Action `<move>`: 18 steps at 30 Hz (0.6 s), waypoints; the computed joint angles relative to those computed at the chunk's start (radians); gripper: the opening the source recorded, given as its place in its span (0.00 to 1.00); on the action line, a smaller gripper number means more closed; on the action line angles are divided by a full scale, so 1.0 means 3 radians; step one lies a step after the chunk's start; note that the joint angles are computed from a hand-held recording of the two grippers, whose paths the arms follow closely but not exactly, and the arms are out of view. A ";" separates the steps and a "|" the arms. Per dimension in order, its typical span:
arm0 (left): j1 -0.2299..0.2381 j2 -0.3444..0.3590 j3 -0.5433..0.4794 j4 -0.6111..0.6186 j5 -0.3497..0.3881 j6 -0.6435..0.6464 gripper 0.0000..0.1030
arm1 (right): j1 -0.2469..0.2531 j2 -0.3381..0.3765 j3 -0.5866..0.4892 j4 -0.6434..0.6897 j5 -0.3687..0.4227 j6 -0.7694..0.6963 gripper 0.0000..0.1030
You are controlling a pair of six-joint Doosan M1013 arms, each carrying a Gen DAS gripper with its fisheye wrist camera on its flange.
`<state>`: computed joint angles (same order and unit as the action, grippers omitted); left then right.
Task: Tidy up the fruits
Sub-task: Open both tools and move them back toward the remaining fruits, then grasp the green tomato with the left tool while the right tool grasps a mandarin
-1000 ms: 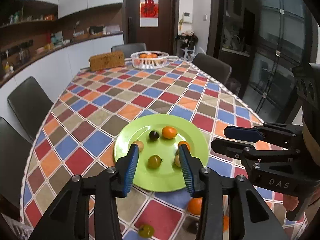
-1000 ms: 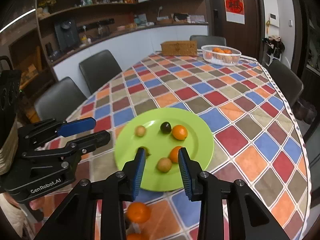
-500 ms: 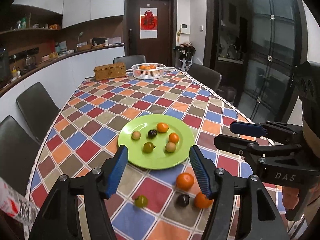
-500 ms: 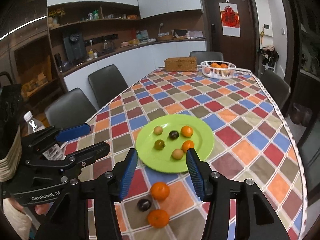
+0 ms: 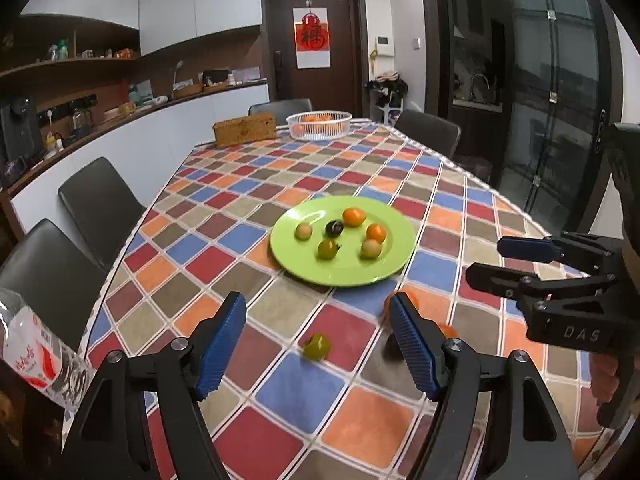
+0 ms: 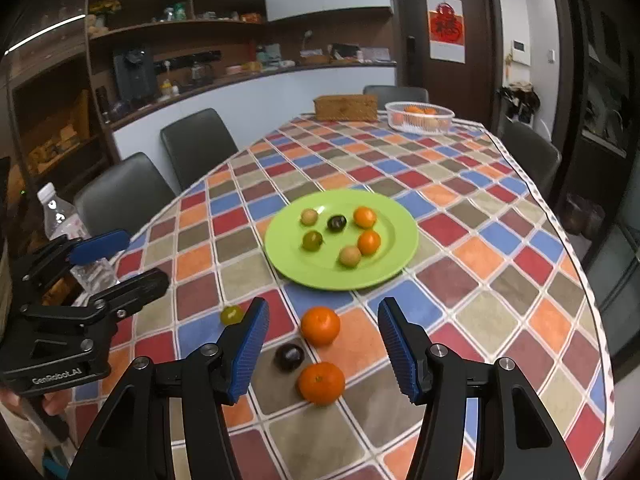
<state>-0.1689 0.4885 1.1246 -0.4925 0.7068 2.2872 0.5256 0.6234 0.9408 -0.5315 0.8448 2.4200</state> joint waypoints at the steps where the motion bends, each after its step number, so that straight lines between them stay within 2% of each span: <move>1: -0.0001 0.0001 0.0010 0.0041 -0.0007 -0.0018 0.72 | 0.0001 0.0004 0.0001 0.0026 0.0012 -0.0005 0.56; 9: 0.0000 0.0075 -0.0004 0.0314 0.0109 -0.0191 0.72 | 0.0021 0.0096 -0.0059 0.0131 0.0298 -0.0040 0.56; 18: -0.0008 0.0206 -0.0092 0.0496 0.0321 -0.0272 0.72 | -0.0003 0.0185 -0.0103 0.0376 0.0463 -0.0143 0.56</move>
